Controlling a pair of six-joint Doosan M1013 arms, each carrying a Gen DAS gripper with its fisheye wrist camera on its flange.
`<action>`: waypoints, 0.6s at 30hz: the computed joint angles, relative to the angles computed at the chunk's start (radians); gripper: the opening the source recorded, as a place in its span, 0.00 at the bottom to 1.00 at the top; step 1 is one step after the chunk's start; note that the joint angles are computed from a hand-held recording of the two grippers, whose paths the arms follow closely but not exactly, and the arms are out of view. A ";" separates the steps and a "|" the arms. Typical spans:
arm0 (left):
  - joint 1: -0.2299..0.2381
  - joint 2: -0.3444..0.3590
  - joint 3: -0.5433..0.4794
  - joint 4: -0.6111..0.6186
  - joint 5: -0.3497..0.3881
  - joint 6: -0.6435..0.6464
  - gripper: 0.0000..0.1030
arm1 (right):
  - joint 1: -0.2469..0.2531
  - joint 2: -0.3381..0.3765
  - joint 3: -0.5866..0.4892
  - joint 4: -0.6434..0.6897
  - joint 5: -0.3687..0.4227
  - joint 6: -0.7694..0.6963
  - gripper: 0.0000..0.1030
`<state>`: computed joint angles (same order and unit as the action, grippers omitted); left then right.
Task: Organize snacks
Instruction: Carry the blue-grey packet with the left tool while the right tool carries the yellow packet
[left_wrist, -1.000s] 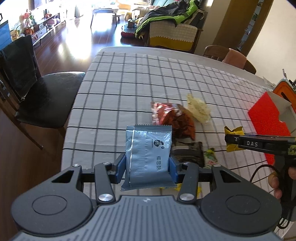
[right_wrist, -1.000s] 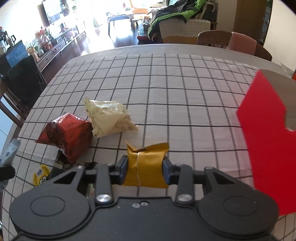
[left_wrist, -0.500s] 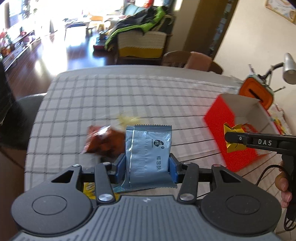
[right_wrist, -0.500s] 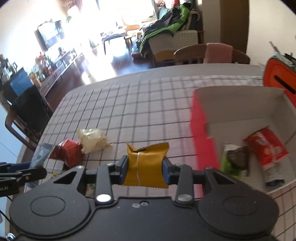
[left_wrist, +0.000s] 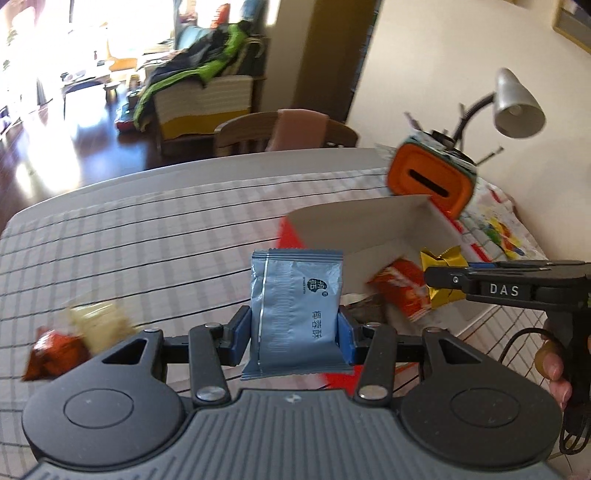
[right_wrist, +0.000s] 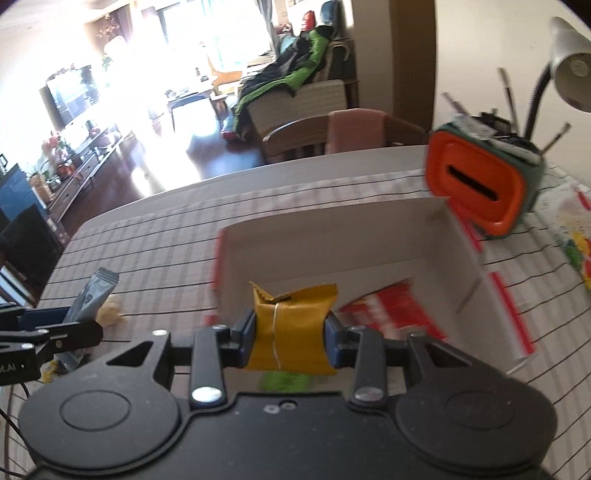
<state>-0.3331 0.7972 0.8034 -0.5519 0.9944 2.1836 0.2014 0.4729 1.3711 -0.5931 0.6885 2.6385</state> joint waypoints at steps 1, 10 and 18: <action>-0.010 0.004 -0.005 0.008 0.001 -0.007 0.45 | -0.008 -0.006 0.011 -0.001 -0.004 -0.001 0.36; -0.095 0.022 -0.019 0.086 0.013 -0.017 0.45 | -0.077 -0.045 0.092 0.065 -0.038 -0.095 0.36; -0.150 0.073 -0.080 0.200 0.041 -0.066 0.45 | -0.120 -0.019 0.093 0.172 -0.052 -0.243 0.36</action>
<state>-0.4827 0.8701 0.7236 -0.3522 1.0350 2.1173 0.0814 0.4542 1.4640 -0.4212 0.6368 2.3959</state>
